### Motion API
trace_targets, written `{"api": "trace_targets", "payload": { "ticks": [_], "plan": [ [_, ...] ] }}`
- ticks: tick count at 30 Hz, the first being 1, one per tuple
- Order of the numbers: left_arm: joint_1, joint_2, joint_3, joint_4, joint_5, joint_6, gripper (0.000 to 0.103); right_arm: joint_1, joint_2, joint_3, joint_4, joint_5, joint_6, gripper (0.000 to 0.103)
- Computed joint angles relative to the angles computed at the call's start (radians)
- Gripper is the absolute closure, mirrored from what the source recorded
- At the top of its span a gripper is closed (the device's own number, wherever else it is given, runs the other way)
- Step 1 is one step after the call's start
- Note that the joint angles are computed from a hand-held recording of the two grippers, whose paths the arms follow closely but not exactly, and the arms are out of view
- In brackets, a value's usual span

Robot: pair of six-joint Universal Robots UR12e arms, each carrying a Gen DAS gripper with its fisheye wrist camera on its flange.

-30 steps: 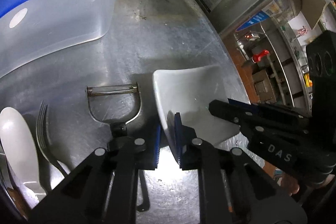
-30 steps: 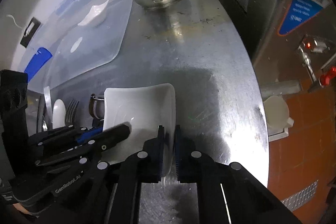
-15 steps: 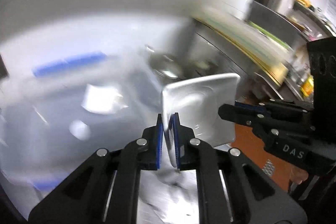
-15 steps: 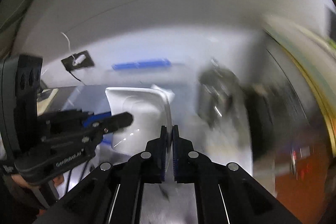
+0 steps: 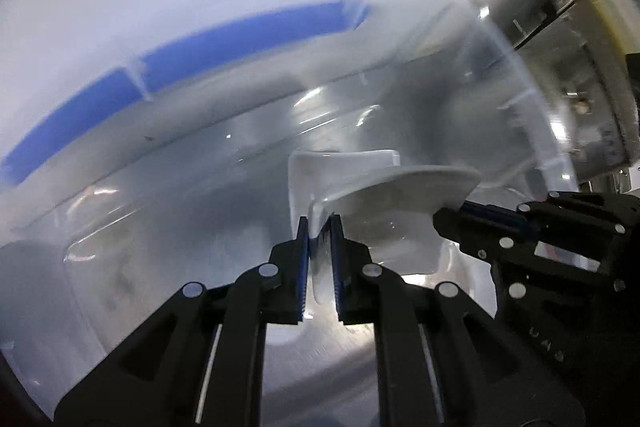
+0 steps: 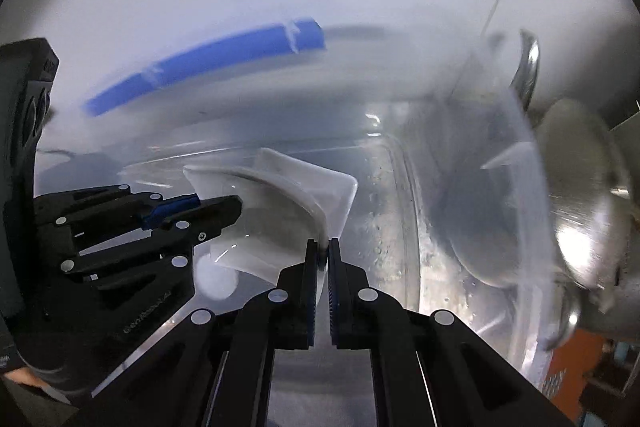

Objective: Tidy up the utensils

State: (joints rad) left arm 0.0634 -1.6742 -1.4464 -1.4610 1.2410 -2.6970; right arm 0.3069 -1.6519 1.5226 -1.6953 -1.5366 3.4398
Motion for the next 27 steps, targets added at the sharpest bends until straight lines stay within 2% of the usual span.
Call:
{"api": "trace_targets", "payload": {
  "ticks": [3, 7, 9, 12, 14, 15, 16, 18, 19, 21, 23, 25, 27],
  "plan": [
    [-0.013, -0.013, -0.005, 0.005, 0.007, -0.009, 0.094, -0.001, 0.015, 0.003, 0.008, -0.022, 0.007, 0.096],
    [-0.025, -0.004, -0.021, 0.049, 0.032, -0.012, 0.094, -0.011, 0.01, 0.017, -0.012, 0.003, 0.018, 0.094],
    [-0.031, 0.02, -0.042, 0.105, 0.075, -0.018, 0.094, -0.006, -0.002, 0.014, -0.023, -0.001, -0.004, 0.085],
    [-0.021, 0.082, -0.077, 0.177, 0.061, -0.011, 0.094, 0.027, -0.061, 0.027, -0.108, -0.059, -0.06, 0.082],
    [-0.006, 0.147, -0.12, 0.247, 0.036, 0.006, 0.094, 0.032, -0.153, 0.071, -0.187, -0.039, -0.092, 0.082],
    [0.01, 0.194, -0.151, 0.279, -0.002, 0.013, 0.093, 0.031, -0.194, 0.095, -0.21, -0.023, -0.101, 0.082],
    [0.029, 0.236, -0.176, 0.295, -0.051, 0.019, 0.086, 0.032, -0.238, 0.119, -0.223, -0.012, -0.11, 0.082],
    [0.082, 0.33, -0.234, 0.28, -0.198, 0.047, 0.05, 0.041, -0.327, 0.177, -0.212, -0.019, -0.103, 0.062],
    [0.105, 0.368, -0.258, 0.268, -0.255, 0.06, 0.018, 0.055, -0.368, 0.209, -0.181, -0.041, -0.082, 0.06],
    [0.148, 0.458, -0.322, 0.226, -0.37, 0.108, 0.016, 0.088, -0.414, 0.26, -0.06, -0.094, -0.026, 0.06],
    [0.161, 0.519, -0.359, 0.143, -0.419, 0.153, 0.016, 0.102, -0.436, 0.303, 0.04, -0.103, 0.036, 0.06],
    [0.164, 0.571, -0.398, 0.054, -0.438, 0.183, 0.016, 0.123, -0.452, 0.352, 0.122, -0.106, 0.116, 0.06],
    [0.155, 0.593, -0.414, -0.022, -0.436, 0.185, 0.016, 0.144, -0.467, 0.387, 0.112, -0.104, 0.151, 0.06]
  ]
}}
